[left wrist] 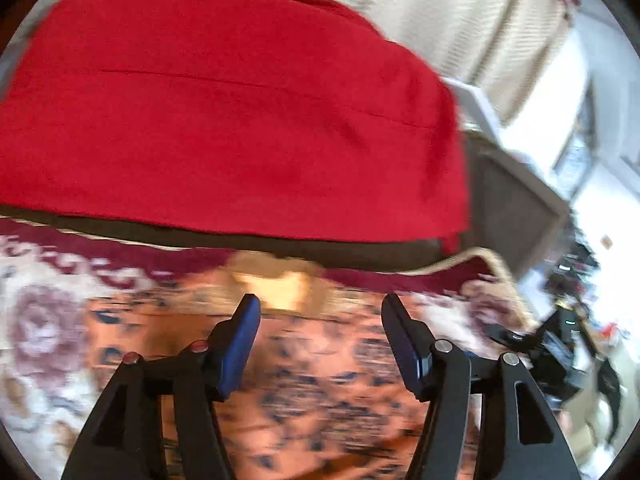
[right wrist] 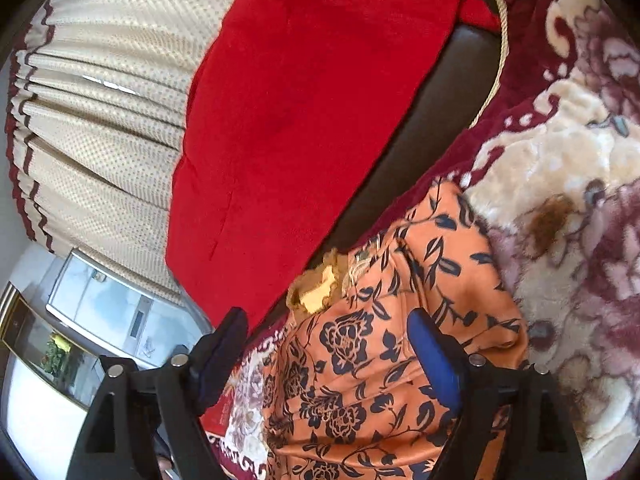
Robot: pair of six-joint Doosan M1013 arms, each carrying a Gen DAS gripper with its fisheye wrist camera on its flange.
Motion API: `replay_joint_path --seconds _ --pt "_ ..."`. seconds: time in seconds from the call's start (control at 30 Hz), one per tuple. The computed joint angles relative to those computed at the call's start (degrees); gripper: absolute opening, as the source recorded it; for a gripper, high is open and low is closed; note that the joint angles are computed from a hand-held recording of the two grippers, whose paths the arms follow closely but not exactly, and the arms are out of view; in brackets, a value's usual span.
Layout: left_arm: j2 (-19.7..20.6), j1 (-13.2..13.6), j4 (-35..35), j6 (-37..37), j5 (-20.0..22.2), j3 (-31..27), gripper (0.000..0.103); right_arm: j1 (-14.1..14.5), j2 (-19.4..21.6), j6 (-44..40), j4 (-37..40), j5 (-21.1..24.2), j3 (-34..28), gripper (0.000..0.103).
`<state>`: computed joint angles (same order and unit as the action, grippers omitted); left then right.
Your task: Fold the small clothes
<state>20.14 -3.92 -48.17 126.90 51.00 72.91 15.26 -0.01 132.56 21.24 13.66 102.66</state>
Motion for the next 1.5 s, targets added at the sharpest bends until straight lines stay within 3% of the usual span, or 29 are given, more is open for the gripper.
replay_joint_path --seconds 0.1,0.2,0.27,0.4,0.5,0.57,0.67,0.8,0.87,0.9,0.93,1.1,1.13,1.2,1.27,1.4,1.5 --pt "1.5 -0.4 11.3 -7.6 -1.3 -1.2 0.064 0.1 2.0 2.7 -2.1 4.4 -2.1 0.084" --pt "3.5 -1.1 21.5 -16.2 2.0 -2.3 0.064 0.8 3.8 11.1 -13.4 7.6 -4.3 0.084" --pt "4.6 -0.6 23.2 -18.8 4.1 -2.4 0.064 0.5 5.1 14.2 -17.7 10.6 -5.7 0.084" --pt "5.8 -1.5 28.9 -21.3 7.2 -1.9 0.064 -0.6 7.1 10.2 -12.1 14.0 -6.7 0.081" --pt "5.0 -1.8 30.4 -20.1 5.6 -0.2 0.064 1.5 7.3 21.8 -25.8 17.8 -8.5 0.078" --pt "4.5 -1.6 28.0 -17.7 5.3 0.2 0.064 3.2 7.0 23.0 -32.9 18.3 -9.9 0.078" --pt "3.3 -1.0 20.8 -14.8 3.2 1.4 0.064 3.8 7.3 8.9 -23.4 12.3 -10.2 0.078" --pt "3.4 -3.2 24.1 -15.1 2.3 1.1 0.064 3.9 10.4 -10.0 -4.7 14.4 -12.0 0.066" --pt "4.1 -4.3 28.1 -17.2 2.9 0.8 0.064 4.2 12.6 -9.0 -5.9 19.9 -14.0 0.064" --pt "4.5 -4.5 29.0 -17.8 2.4 1.0 0.066 4.4 13.4 -7.5 -8.0 22.1 -14.8 0.058" --pt "4.3 -4.7 29.3 -18.4 1.3 1.4 0.067 4.6 13.7 -6.3 -9.9 22.8 -15.1 0.057" --pt "4.1 -4.9 29.1 -18.9 -0.8 1.3 0.069 4.1 12.1 -2.1 -14.4 18.2 -14.2 0.057" --pt "4.0 -4.7 28.2 -18.7 -0.6 1.1 0.070 3.9 12.1 0.1 -15.7 18.1 -14.3 0.057" --pt "4.2 -4.7 27.6 -19.3 -1.4 1.1 0.083 3.0 13.2 0.9 -15.6 19.2 -15.0 0.057" --pt "5.2 -5.6 31.9 -21.9 -0.4 0.4 0.087 2.3 14.4 1.6 -16.4 21.0 -15.8 0.057" --pt "4.9 -5.8 33.1 -22.2 -1.1 0.3 0.088 1.8 14.3 -0.6 -15.5 22.6 -16.8 0.059" --pt "3.5 -5.6 31.9 -21.2 -4.0 1.7 0.088 2.6 13.3 -0.9 -13.5 19.0 -16.2 0.059"
